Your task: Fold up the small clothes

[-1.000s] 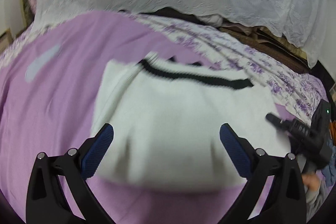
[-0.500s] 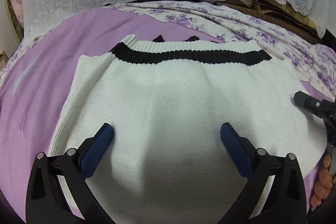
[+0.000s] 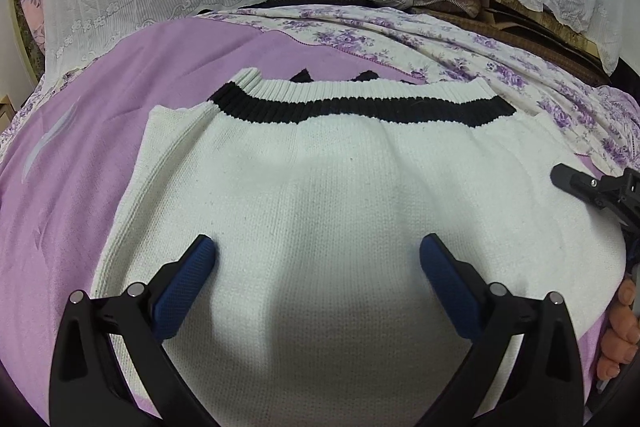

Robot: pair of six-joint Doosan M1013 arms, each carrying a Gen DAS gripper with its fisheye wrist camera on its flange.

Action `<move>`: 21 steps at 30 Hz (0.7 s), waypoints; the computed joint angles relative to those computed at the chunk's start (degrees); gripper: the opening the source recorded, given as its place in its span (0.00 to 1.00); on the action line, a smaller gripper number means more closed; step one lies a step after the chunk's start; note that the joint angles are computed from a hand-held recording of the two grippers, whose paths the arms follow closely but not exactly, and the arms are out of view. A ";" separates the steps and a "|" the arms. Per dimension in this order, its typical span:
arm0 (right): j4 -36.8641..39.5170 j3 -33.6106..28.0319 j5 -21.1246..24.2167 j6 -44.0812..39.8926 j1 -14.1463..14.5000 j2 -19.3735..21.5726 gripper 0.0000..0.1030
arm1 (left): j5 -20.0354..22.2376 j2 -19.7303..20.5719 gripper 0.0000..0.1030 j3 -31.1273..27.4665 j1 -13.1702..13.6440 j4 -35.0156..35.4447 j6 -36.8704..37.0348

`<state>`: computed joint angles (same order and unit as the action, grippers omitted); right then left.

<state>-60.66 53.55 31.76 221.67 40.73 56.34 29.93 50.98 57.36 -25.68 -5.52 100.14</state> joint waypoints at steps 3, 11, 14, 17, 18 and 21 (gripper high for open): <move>2.35 -1.19 0.97 -3.49 0.00 0.48 0.38 | -0.20 -0.04 0.96 0.15 -0.09 0.74 -0.60; -3.66 -0.03 1.30 2.19 0.50 0.10 0.30 | -0.22 -0.47 0.96 0.63 0.55 -3.73 3.10; -3.90 0.38 0.98 2.47 0.45 -0.11 0.30 | -0.23 -0.89 0.96 1.09 1.21 -6.73 4.17; -4.32 0.83 0.18 3.48 0.34 -0.28 0.30 | 0.90 -0.51 0.96 0.26 1.66 -6.41 2.05; -4.73 1.18 -0.19 4.23 0.31 -0.38 0.30 | 1.36 -0.29 0.96 -0.14 1.68 -5.32 0.76; -5.16 1.49 -0.31 4.88 0.37 -0.48 0.30 | 0.94 -0.42 0.96 0.23 1.56 -3.80 -0.22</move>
<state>-65.83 55.03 31.46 226.56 41.10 55.86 30.87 50.55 57.59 -24.12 -9.31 99.92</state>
